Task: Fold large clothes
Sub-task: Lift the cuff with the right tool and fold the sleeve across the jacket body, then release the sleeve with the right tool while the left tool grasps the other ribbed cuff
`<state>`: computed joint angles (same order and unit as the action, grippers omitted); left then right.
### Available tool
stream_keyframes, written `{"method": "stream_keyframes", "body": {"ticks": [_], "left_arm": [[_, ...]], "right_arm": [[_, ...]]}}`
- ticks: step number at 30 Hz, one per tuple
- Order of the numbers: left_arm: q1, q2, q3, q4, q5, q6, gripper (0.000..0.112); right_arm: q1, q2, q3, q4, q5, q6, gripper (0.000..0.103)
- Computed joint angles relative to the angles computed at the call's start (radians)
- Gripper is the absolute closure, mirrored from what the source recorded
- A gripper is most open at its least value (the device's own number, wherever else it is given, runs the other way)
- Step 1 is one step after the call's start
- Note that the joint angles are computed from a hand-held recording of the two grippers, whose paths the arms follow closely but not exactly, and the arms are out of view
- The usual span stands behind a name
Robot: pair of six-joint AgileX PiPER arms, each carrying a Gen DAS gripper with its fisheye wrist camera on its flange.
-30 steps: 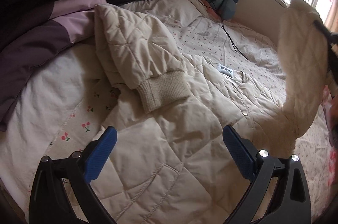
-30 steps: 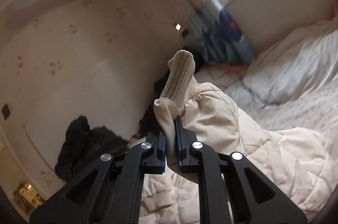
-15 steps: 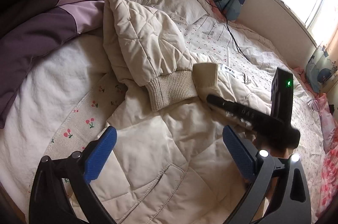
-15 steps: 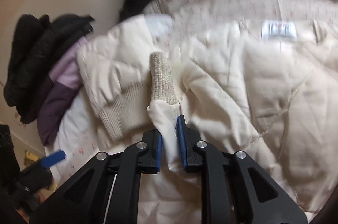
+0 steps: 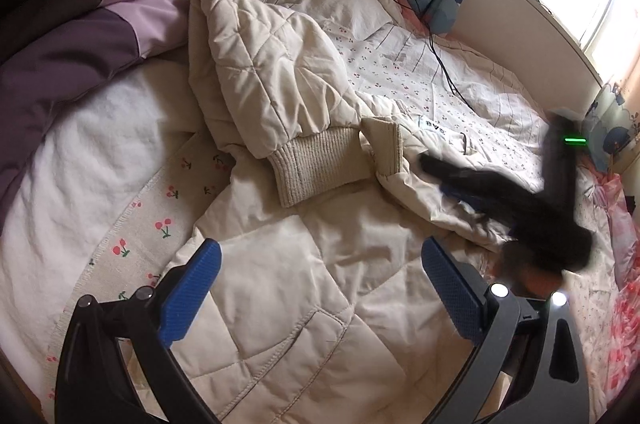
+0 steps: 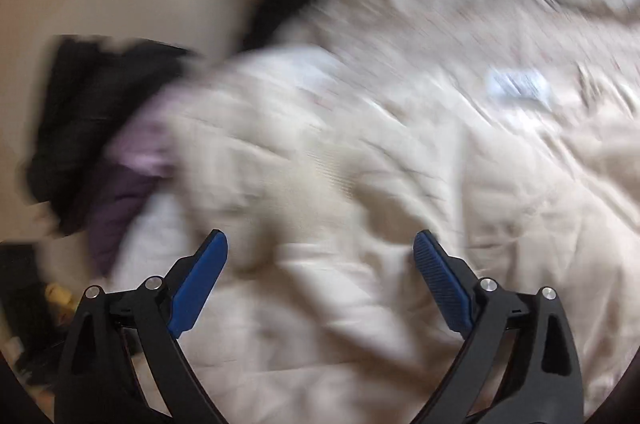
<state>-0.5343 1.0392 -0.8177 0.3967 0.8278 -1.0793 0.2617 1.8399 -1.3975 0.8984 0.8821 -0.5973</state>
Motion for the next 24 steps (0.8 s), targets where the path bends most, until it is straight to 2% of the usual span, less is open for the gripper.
{"method": "stream_keyframes", "body": {"ticks": [2,4,6,8,10,11,13,15,16,18,19,21,24], "left_arm": [[0.001,0.003,0.002,-0.006,-0.007,0.006,0.016],[-0.010,0.010,-0.001,0.009,0.002,0.001,0.016],[-0.003,0.008,0.000,-0.006,-0.002,0.019,0.016],[0.011,-0.004,0.002,-0.025,-0.006,0.049,0.016],[0.015,-0.022,0.006,-0.005,0.006,0.046,0.016],[0.019,-0.030,0.008,0.005,0.014,0.044,0.016],[0.020,-0.040,0.005,0.044,0.033,0.046,0.016],[-0.007,-0.036,-0.002,0.126,0.074,0.037,0.016],[-0.019,-0.034,-0.001,0.162,0.086,0.041,0.016],[-0.021,-0.032,0.007,0.193,0.082,0.117,0.016],[-0.024,-0.028,0.014,0.208,0.076,0.162,0.016],[-0.044,-0.026,0.045,0.267,0.045,0.243,0.016],[-0.072,-0.007,0.085,0.345,-0.013,0.393,0.016]], "right_arm": [[0.022,0.061,-0.038,-0.041,-0.040,0.049,0.009],[0.042,0.055,-0.063,-0.091,-0.030,0.114,0.006],[0.018,-0.008,-0.015,-0.025,-0.005,0.020,0.007],[-0.053,-0.183,0.158,0.064,-0.108,-0.133,0.007],[-0.153,-0.359,0.319,0.062,-0.230,-0.190,0.007],[-0.218,-0.398,0.350,0.003,-0.259,-0.163,0.007],[-0.306,-0.354,0.341,-0.186,-0.280,-0.010,0.007],[-0.337,-0.226,0.300,-0.312,-0.208,0.041,0.008],[-0.362,-0.219,0.291,-0.314,-0.163,0.006,0.009],[-0.440,-0.319,0.338,-0.200,-0.096,-0.118,0.011],[-0.501,-0.389,0.380,-0.113,-0.037,-0.208,0.010],[-0.622,-0.500,0.450,-0.024,0.124,-0.348,0.009],[-0.812,-0.601,0.589,0.090,0.320,-0.538,0.007]]}}
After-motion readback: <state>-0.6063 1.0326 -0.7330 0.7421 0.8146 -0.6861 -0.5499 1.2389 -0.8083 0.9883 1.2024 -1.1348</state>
